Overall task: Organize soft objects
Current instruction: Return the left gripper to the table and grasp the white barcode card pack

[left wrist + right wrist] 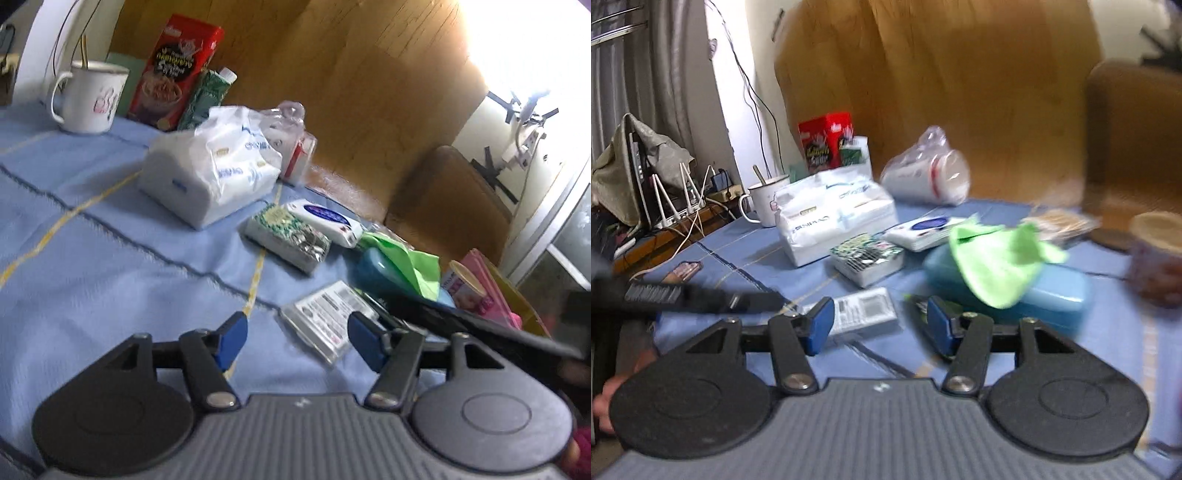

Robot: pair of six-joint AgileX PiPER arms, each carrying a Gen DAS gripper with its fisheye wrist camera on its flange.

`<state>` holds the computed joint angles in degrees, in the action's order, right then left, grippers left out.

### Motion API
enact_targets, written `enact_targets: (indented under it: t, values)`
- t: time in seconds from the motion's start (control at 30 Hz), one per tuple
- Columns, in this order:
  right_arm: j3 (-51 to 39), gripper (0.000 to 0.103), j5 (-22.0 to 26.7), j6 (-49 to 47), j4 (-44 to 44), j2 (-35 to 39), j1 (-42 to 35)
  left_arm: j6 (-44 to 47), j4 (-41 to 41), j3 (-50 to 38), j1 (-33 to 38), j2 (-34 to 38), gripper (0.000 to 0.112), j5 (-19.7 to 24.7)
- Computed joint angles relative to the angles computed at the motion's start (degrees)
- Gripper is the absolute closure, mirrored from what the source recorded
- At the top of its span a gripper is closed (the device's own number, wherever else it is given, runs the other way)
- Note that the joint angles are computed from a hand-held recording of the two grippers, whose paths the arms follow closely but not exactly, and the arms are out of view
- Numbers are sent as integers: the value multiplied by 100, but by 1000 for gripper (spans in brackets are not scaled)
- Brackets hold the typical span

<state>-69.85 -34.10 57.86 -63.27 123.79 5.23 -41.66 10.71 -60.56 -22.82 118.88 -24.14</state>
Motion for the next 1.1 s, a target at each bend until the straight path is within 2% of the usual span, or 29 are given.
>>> enact_targets:
  t: [0.1, 0.23, 0.27, 0.33, 0.47, 0.63, 0.77, 0.9, 0.97, 1.1]
  values:
    - [-744, 45, 399, 1089, -780, 406, 141, -275, 464, 104, -13, 63, 54, -263]
    - [-879, 48, 477, 1437, -1025, 486, 244, -466, 643, -186, -72, 274, 54, -121]
    - [-886, 53, 426, 1828, -1407, 475, 213, -500, 653, -189, -43, 328, 55, -239]
    - [-812, 62, 351, 2029, -1619, 494, 219, -627, 691, -199, -2, 358, 54, -311]
    - [-284, 61, 179, 1586, -1187, 251, 169, -1172, 1070, -111, 196, 422, 54, -656]
    - [409, 59, -133, 1060, -1057, -74, 204, -1114, 964, 20, 275, 330, 52, -684]
    - [925, 57, -470, 412, -930, -328, 200, -1776, 1625, 168, 511, 283, 48, -935]
    - [1471, 40, -313, -1072, 171, -629, 355, -1722, 1638, 380, 592, 143, 45, -1002]
    - [1595, 38, -247, -1592, 511, -682, 422, -1618, 1596, 461, 588, 74, 42, -984]
    - [1472, 34, -65, -1790, 648, -559, 529, -1197, 1403, 527, 497, -45, 36, -837]
